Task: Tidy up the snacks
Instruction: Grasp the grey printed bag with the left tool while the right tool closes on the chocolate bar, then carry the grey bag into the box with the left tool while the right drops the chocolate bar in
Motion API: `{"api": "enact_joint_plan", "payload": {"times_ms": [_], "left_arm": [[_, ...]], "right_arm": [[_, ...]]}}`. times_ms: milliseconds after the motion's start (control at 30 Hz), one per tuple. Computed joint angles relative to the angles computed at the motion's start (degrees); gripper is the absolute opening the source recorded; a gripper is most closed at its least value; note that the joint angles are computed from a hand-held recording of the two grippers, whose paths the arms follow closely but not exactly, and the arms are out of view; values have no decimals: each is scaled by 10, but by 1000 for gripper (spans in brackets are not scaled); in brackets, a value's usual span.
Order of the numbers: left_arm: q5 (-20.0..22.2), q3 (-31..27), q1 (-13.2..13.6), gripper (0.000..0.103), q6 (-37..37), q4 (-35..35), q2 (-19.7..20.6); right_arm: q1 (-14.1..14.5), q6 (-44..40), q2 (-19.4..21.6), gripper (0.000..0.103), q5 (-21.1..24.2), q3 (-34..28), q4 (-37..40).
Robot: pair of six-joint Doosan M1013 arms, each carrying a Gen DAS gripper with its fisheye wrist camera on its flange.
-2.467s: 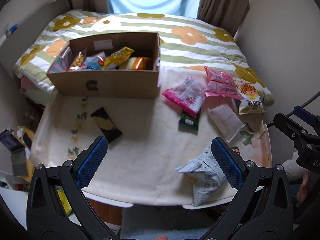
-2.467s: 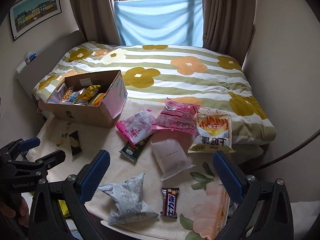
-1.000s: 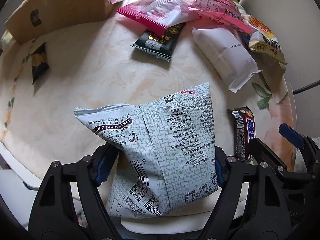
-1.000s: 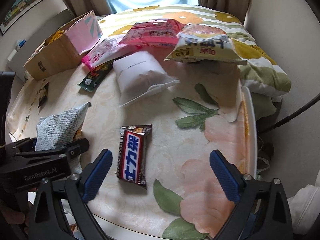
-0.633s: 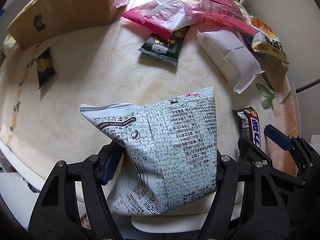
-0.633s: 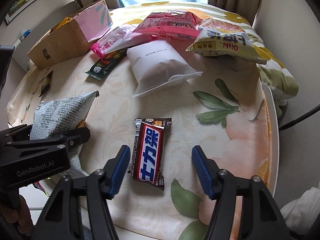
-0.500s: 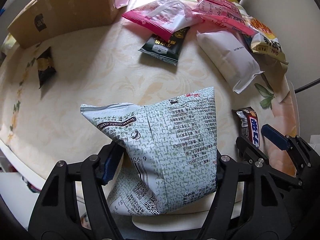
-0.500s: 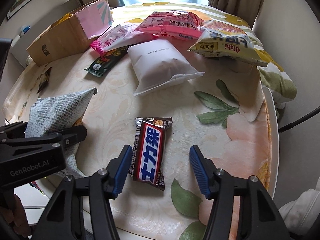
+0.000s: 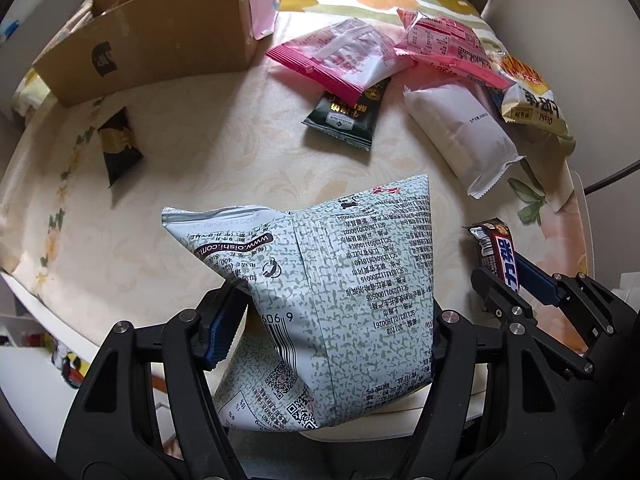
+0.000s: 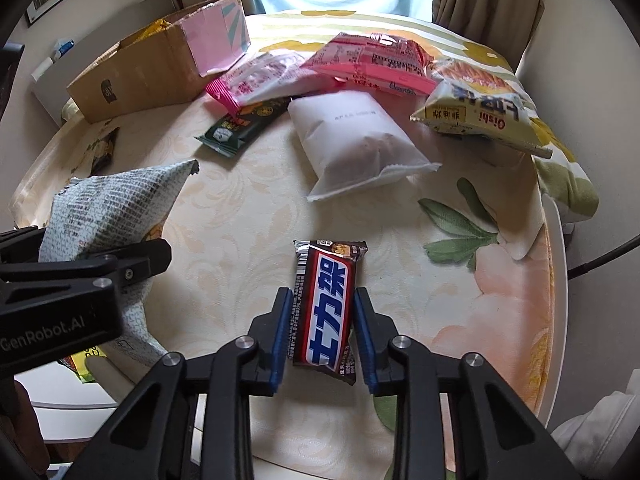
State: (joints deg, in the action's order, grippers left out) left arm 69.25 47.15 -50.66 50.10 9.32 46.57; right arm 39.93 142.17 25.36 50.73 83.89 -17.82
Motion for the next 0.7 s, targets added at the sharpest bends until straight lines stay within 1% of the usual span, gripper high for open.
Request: {"api": "enact_joint_plan", "payload": {"times_ms": [200,300,367,533,700], "left_arm": [[-12,14,2,66,-12,23,-24],[-20,18,7,66,-20,38,-34],[-25,18,13,66,-23,49,-41],[-46,5,39,66,-1,48,-46],[-45,-31,67,66,37,49,-39]], "right_arm": [[0,5,-6,27,-7,-14,-10],[0,-1,-7,27,-11,-27,-13],[1,-7,-3,27,-5,-42,-21],[0,-19,13,27,13,-92,-24],[-1,-21,42,27,37,-162,-36]]}}
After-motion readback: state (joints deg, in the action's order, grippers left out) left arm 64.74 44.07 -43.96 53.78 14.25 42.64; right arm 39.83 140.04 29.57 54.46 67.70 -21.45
